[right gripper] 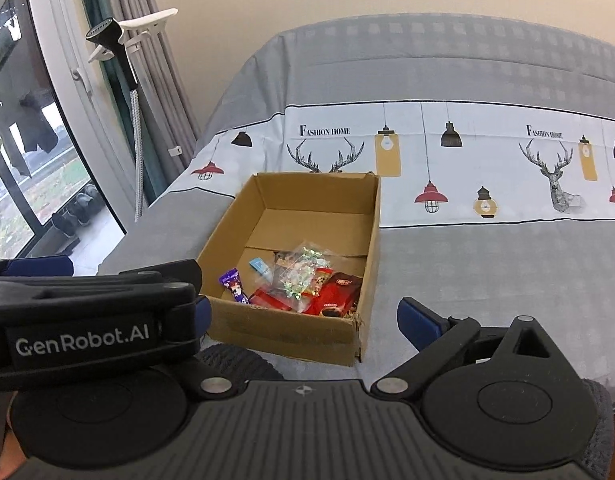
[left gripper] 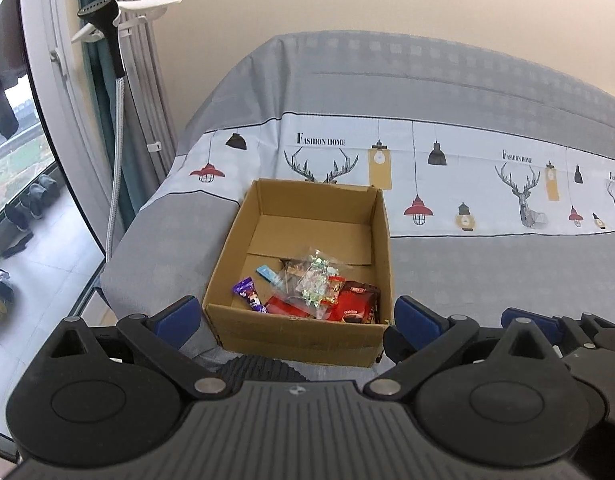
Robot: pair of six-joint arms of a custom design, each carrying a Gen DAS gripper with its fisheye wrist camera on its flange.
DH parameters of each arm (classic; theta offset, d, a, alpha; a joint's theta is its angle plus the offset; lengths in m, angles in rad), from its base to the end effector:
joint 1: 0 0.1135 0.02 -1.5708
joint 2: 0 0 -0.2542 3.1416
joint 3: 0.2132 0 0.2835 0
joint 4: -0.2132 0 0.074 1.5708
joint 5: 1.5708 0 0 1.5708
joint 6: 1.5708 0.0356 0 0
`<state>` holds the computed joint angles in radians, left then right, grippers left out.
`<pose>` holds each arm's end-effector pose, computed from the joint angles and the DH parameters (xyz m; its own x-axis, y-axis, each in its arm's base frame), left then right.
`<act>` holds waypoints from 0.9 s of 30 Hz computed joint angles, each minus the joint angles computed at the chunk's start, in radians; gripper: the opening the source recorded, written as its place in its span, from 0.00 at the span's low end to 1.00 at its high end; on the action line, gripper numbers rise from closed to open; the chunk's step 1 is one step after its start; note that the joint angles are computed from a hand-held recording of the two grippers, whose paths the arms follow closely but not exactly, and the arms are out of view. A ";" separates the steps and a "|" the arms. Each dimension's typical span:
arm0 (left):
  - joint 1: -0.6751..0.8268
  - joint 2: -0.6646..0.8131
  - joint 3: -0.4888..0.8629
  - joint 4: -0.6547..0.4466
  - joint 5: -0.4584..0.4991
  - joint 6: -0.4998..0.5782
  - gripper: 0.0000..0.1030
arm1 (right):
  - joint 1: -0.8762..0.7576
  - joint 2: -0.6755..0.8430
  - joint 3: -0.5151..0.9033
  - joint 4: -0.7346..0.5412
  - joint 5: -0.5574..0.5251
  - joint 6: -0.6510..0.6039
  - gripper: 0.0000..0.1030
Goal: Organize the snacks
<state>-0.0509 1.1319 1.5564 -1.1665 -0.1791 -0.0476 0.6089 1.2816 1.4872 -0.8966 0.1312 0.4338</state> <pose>0.2202 -0.0049 0.4387 -0.6703 -0.0127 -0.7420 -0.1131 0.9899 0.0852 0.2411 0.1625 0.4028 -0.6779 0.0353 -0.7343 -0.2197 0.9434 0.2483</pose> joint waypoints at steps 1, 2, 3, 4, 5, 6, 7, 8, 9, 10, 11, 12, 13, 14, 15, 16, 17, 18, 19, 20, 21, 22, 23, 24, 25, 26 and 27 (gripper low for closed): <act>0.001 0.001 0.003 -0.003 0.001 0.001 1.00 | -0.003 0.003 0.003 -0.003 -0.004 0.000 0.96; 0.003 0.000 0.003 -0.003 0.003 0.005 1.00 | -0.001 0.005 0.006 -0.006 -0.002 0.003 0.96; 0.005 0.000 0.004 -0.005 0.006 0.006 1.00 | 0.002 0.006 0.008 -0.009 0.002 0.006 0.96; 0.007 0.000 0.005 -0.007 0.007 0.008 1.00 | 0.005 0.008 0.011 -0.011 0.006 0.008 0.96; 0.008 -0.001 0.006 -0.010 0.007 0.009 1.00 | 0.007 0.012 0.015 -0.014 0.008 0.011 0.96; 0.008 -0.001 0.007 -0.010 0.007 0.011 1.00 | 0.009 0.011 0.014 -0.014 0.009 0.013 0.96; 0.008 0.001 0.008 -0.011 0.008 0.012 1.00 | 0.010 0.009 0.013 -0.015 0.010 0.016 0.96; 0.010 0.000 0.009 -0.013 0.012 0.014 1.00 | 0.013 0.006 0.011 -0.016 0.014 0.019 0.96; 0.011 0.002 0.011 -0.015 0.013 0.015 1.00 | 0.015 0.007 0.013 -0.020 0.017 0.021 0.96; 0.009 0.001 0.011 -0.017 0.011 0.012 1.00 | 0.016 0.008 0.015 -0.022 0.018 0.022 0.96; 0.004 0.002 0.014 -0.019 0.007 0.009 1.00 | 0.015 0.007 0.014 -0.023 0.017 0.022 0.96; 0.004 0.002 0.015 -0.021 0.008 0.010 1.00 | 0.015 0.003 0.012 -0.025 0.017 0.022 0.96; 0.006 0.001 0.015 -0.021 0.009 0.011 1.00 | 0.015 0.002 0.013 -0.027 0.019 0.022 0.96; 0.006 0.000 0.015 -0.021 0.009 0.011 1.00 | 0.018 0.002 0.014 -0.029 0.022 0.024 0.96; 0.003 -0.001 0.014 -0.020 0.007 0.009 1.00 | 0.017 0.001 0.016 -0.032 0.023 0.023 0.96; -0.005 -0.002 0.013 -0.021 0.001 0.003 1.00 | 0.016 -0.003 0.014 -0.032 0.023 0.022 0.96; -0.006 -0.003 0.012 -0.022 0.001 0.002 1.00 | 0.016 -0.003 0.014 -0.034 0.023 0.021 0.96; -0.010 -0.005 0.010 -0.024 -0.002 -0.001 1.00 | 0.016 -0.005 0.013 -0.036 0.024 0.022 0.96; -0.011 -0.005 0.010 -0.024 -0.003 -0.002 1.00 | 0.015 -0.004 0.014 -0.037 0.023 0.021 0.96; -0.017 -0.006 0.010 -0.026 -0.009 -0.006 1.00 | 0.015 -0.005 0.013 -0.037 0.022 0.020 0.96; -0.015 -0.006 0.010 -0.025 -0.007 -0.004 1.00 | 0.016 -0.006 0.012 -0.037 0.022 0.022 0.96; -0.015 -0.006 0.010 -0.025 -0.005 -0.004 1.00 | 0.016 -0.006 0.012 -0.036 0.023 0.022 0.96; -0.017 -0.006 0.010 -0.028 -0.005 -0.005 1.00 | 0.017 -0.005 0.013 -0.038 0.025 0.023 0.96; -0.018 -0.005 0.011 -0.030 -0.005 -0.006 1.00 | 0.016 -0.004 0.013 -0.040 0.025 0.024 0.96; -0.018 -0.004 0.012 -0.031 -0.005 -0.005 1.00 | 0.016 -0.003 0.014 -0.041 0.024 0.025 0.96; -0.017 -0.003 0.013 -0.032 -0.004 -0.004 1.00 | 0.016 -0.004 0.014 -0.043 0.024 0.026 0.96; -0.017 -0.003 0.013 -0.032 -0.004 -0.005 1.00 | 0.016 -0.006 0.012 -0.044 0.024 0.026 0.96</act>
<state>-0.0680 1.1288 1.5692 -1.1983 -0.1830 -0.0522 0.6245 1.2757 1.4996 -0.9401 0.1552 0.4598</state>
